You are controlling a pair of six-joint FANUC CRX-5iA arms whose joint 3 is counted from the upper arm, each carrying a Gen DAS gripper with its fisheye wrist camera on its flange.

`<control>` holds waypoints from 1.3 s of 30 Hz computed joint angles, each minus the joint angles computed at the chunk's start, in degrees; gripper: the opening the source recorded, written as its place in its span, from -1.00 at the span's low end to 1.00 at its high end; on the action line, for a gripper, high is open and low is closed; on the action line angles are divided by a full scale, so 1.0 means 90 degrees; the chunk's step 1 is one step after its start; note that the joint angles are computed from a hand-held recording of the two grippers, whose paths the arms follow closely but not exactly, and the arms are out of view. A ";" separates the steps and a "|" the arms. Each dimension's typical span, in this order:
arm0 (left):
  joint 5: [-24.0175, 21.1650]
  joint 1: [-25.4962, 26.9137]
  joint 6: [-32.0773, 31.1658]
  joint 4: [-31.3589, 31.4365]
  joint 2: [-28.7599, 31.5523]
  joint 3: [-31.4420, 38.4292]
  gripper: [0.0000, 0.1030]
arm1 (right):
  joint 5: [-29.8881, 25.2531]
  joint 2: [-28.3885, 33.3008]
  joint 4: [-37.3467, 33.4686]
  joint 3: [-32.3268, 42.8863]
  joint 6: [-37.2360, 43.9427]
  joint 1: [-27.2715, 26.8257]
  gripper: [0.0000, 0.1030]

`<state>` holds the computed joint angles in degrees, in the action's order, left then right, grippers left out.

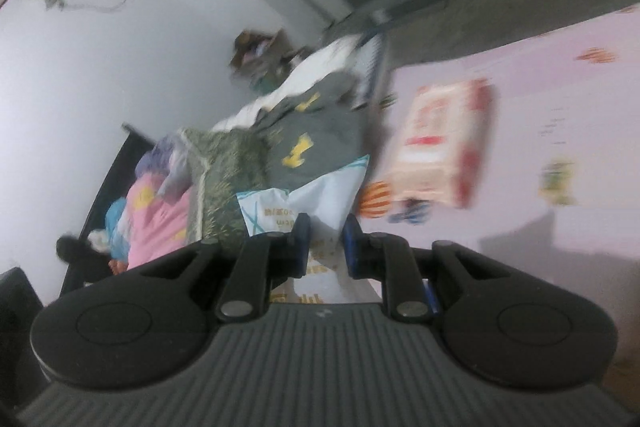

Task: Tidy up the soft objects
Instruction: 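Carry the white packet into the cardboard box and release it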

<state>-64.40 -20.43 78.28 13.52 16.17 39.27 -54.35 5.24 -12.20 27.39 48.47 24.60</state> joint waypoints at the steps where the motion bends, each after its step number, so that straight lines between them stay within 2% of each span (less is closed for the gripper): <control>1: 0.0008 -0.0192 -0.0042 0.0039 0.0053 0.0036 -0.80 | 0.0022 -0.0357 0.0176 -0.0392 -0.0114 -0.0069 -0.70; 9: -0.0253 -0.1674 -0.0056 0.0038 0.1036 0.0883 -0.74 | -0.0409 -0.2371 0.1267 -0.2578 -0.1075 -0.0826 -0.73; 11: -0.0374 -0.1886 -0.0066 0.0035 0.1307 0.1118 -0.62 | -0.0570 -0.2672 0.1404 -0.2918 -0.1165 -0.1038 -0.74; 15: -0.0785 -0.2197 0.0082 -0.0204 0.1946 0.1911 -0.60 | -0.0788 -0.2998 0.1617 -0.3423 -0.1150 -0.1503 -0.79; 17: -0.1070 -0.2232 0.0217 -0.0256 0.2261 0.2336 -0.57 | -0.0816 -0.3027 0.1765 -0.3634 -0.1099 -0.1617 -0.79; 21: -0.1125 -0.2133 0.0373 -0.0311 0.2257 0.2246 -0.51 | -0.0847 -0.2895 0.2266 -0.3942 -0.0884 -0.1685 -0.81; 30: -0.0735 -0.1826 0.0444 -0.0456 0.1636 0.1523 -0.42 | -0.0953 -0.2181 0.3322 -0.3926 -0.0117 -0.1589 -0.77; 34: -0.0575 -0.1667 0.0412 -0.0419 0.1356 0.1160 -0.31 | -0.1154 -0.2087 0.3994 -0.3975 -0.0353 -0.1342 -0.75; 36: -0.0416 -0.1557 0.0382 -0.0339 0.1149 0.0852 -0.27 | -0.1100 -0.2131 0.3964 -0.3932 -0.0359 -0.1320 -0.74; 39: -0.0245 -0.1424 0.0339 -0.0266 0.0879 0.0491 -0.23 | -0.1035 -0.2161 0.3457 -0.3770 -0.0190 -0.1371 -0.74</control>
<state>-66.60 -33.24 81.33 11.13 24.08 43.68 -63.66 -14.20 18.91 -6.54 46.76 12.26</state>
